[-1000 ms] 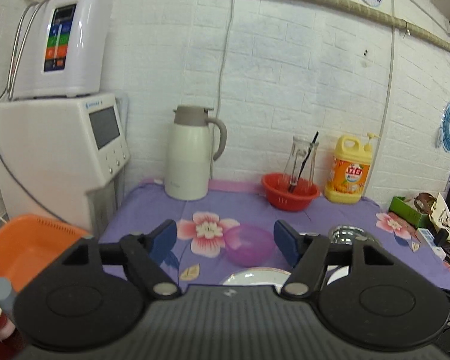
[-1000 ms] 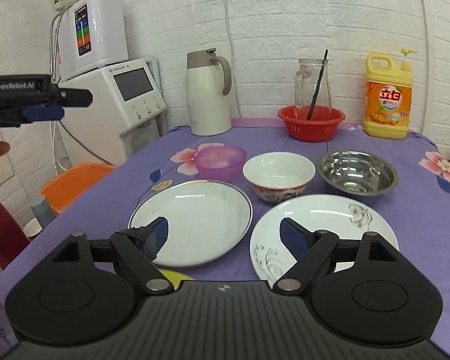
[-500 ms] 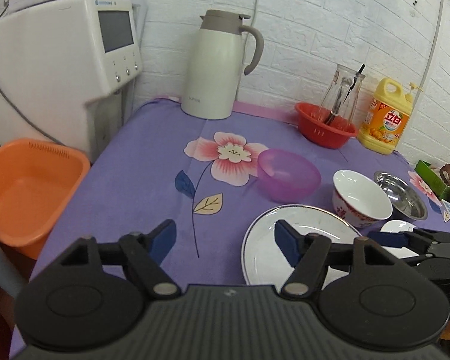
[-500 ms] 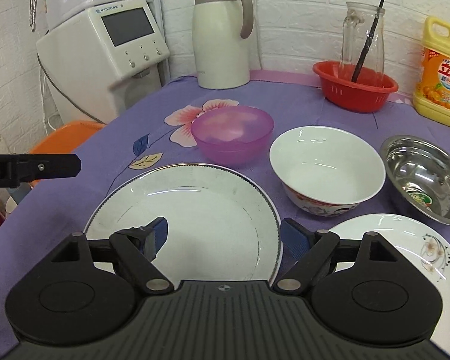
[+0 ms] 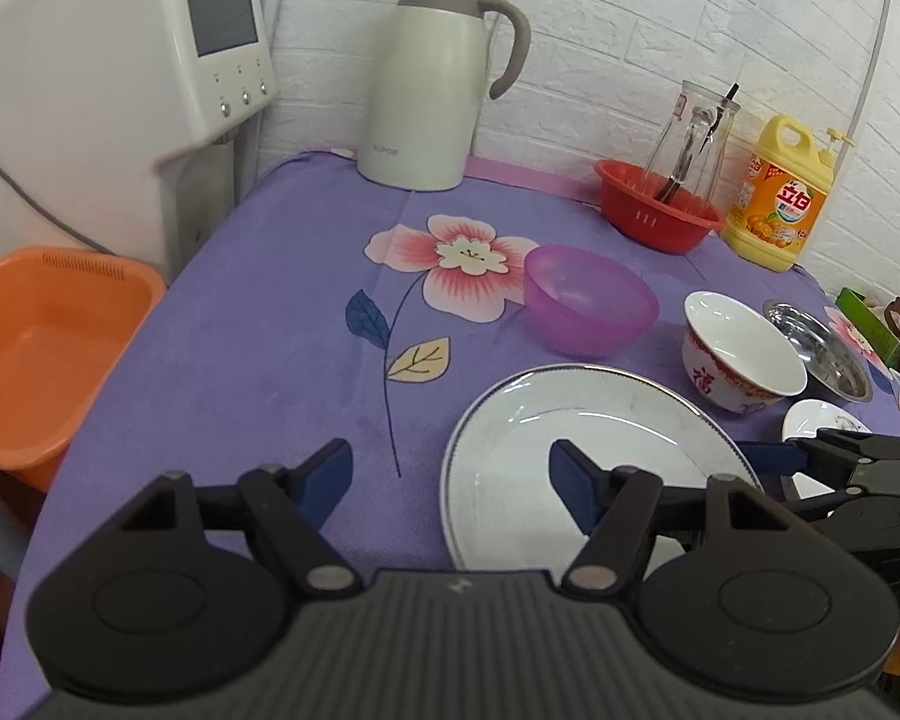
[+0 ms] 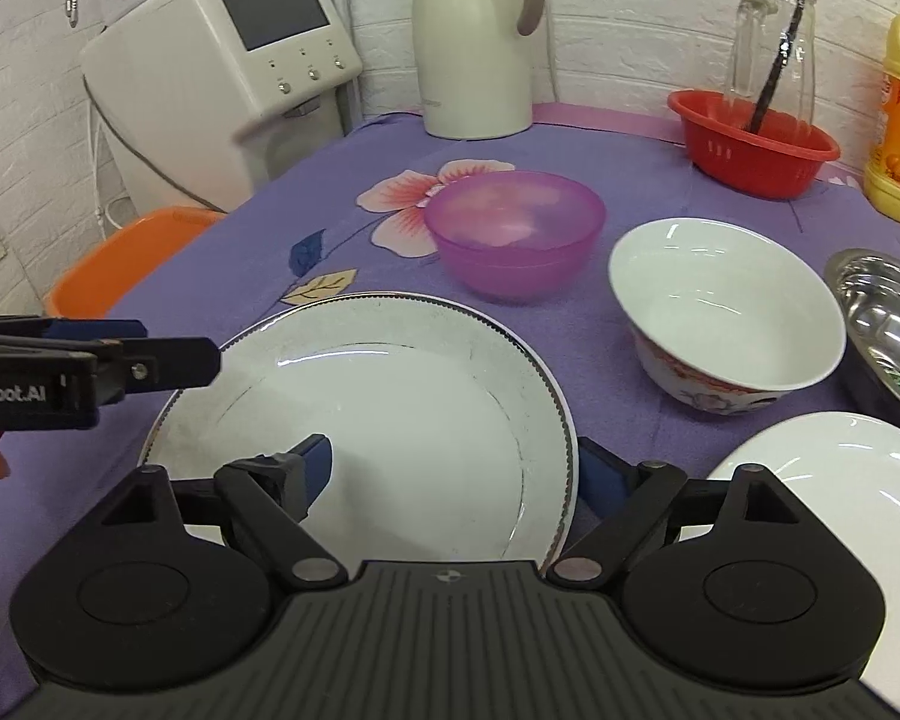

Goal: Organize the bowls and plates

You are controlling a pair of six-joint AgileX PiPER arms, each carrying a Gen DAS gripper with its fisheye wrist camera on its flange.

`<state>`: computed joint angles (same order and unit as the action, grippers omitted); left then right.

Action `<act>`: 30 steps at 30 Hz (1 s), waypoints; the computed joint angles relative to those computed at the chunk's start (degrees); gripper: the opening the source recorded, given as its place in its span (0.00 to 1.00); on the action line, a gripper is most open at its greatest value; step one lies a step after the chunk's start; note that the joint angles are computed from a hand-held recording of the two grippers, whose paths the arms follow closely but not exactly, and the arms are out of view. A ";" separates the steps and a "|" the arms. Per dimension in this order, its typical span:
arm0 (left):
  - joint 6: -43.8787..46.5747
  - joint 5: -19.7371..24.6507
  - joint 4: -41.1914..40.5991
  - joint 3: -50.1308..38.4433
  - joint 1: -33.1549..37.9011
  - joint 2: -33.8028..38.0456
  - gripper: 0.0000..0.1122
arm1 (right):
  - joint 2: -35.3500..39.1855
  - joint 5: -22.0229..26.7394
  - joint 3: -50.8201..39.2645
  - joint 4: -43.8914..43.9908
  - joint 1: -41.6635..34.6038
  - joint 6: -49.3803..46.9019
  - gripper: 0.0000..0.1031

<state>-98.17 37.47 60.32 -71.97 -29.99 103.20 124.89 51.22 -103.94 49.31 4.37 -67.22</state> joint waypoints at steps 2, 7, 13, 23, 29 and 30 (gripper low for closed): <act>0.59 0.13 -0.94 0.04 -0.12 0.15 0.61 | -1.12 -1.63 1.92 1.30 -0.15 -2.25 1.00; 1.95 -0.61 -2.35 -2.00 -0.27 2.85 0.61 | -0.89 -0.48 2.42 0.08 -0.71 -3.05 1.00; 4.45 2.43 -2.54 -4.52 -1.45 6.39 0.61 | 0.19 1.34 1.96 0.19 -1.03 -4.59 1.00; 3.86 1.46 -1.67 -3.80 -1.50 6.93 0.61 | 1.27 3.58 -1.31 -5.29 0.43 -3.01 1.00; 3.73 0.84 -1.35 -4.21 -2.11 7.26 0.59 | -1.63 1.58 4.18 -3.27 -0.10 -4.96 1.00; 3.46 0.52 -0.91 -4.25 -2.09 7.41 0.56 | -1.71 1.25 4.58 -2.64 -0.12 -5.45 1.00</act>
